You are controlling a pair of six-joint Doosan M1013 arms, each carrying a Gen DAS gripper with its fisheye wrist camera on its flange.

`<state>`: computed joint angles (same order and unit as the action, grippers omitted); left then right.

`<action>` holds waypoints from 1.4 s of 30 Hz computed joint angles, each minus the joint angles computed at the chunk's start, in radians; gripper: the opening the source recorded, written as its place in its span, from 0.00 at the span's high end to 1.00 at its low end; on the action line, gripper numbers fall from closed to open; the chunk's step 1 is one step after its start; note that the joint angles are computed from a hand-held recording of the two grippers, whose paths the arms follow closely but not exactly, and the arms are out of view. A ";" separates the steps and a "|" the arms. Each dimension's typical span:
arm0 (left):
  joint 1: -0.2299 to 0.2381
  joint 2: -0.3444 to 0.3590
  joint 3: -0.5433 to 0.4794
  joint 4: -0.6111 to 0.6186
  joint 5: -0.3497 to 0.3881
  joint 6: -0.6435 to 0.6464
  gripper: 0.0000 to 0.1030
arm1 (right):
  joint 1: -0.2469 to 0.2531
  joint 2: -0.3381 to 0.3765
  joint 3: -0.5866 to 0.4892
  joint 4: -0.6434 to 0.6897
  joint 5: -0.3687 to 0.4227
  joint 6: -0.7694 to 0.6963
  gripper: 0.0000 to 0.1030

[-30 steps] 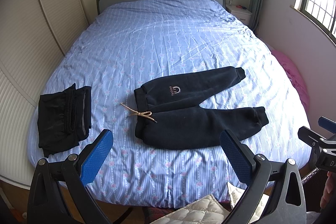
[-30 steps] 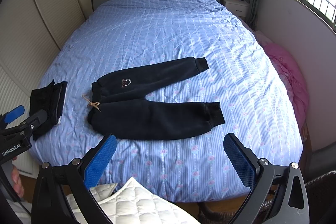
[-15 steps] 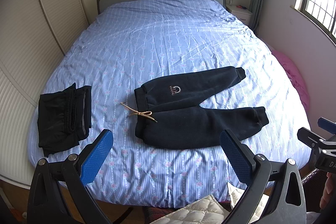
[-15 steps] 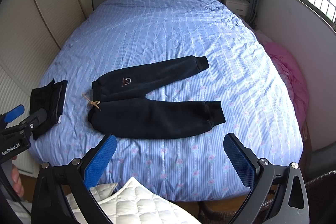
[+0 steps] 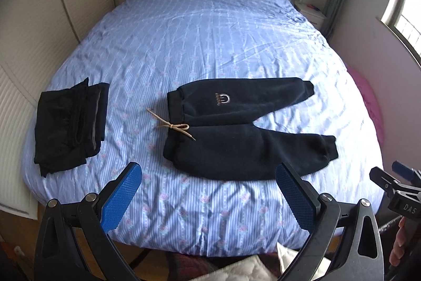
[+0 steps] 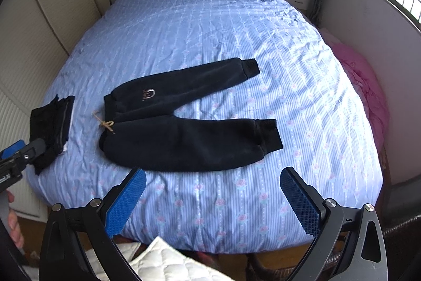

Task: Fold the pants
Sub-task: 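Lower both tools and grasp the sweatpants legs near the cuffs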

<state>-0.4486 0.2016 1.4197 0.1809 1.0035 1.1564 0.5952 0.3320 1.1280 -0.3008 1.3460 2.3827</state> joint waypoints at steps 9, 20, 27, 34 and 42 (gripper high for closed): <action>0.030 0.068 0.023 -0.040 -0.007 0.001 0.00 | -0.040 0.054 0.047 0.077 -0.006 0.013 0.00; 0.043 0.209 -0.002 -0.080 0.094 0.079 0.00 | -0.092 0.130 0.075 0.168 0.018 0.006 0.02; 0.061 0.287 -0.051 -0.125 0.157 0.063 0.01 | -0.139 0.184 0.078 0.303 0.016 0.024 0.12; 0.072 0.333 -0.078 -0.165 0.186 0.048 0.01 | -0.190 0.195 0.126 0.406 -0.019 0.116 0.16; 0.070 0.380 -0.112 -0.210 0.205 0.048 0.16 | -0.211 0.214 0.128 0.428 -0.012 0.173 0.30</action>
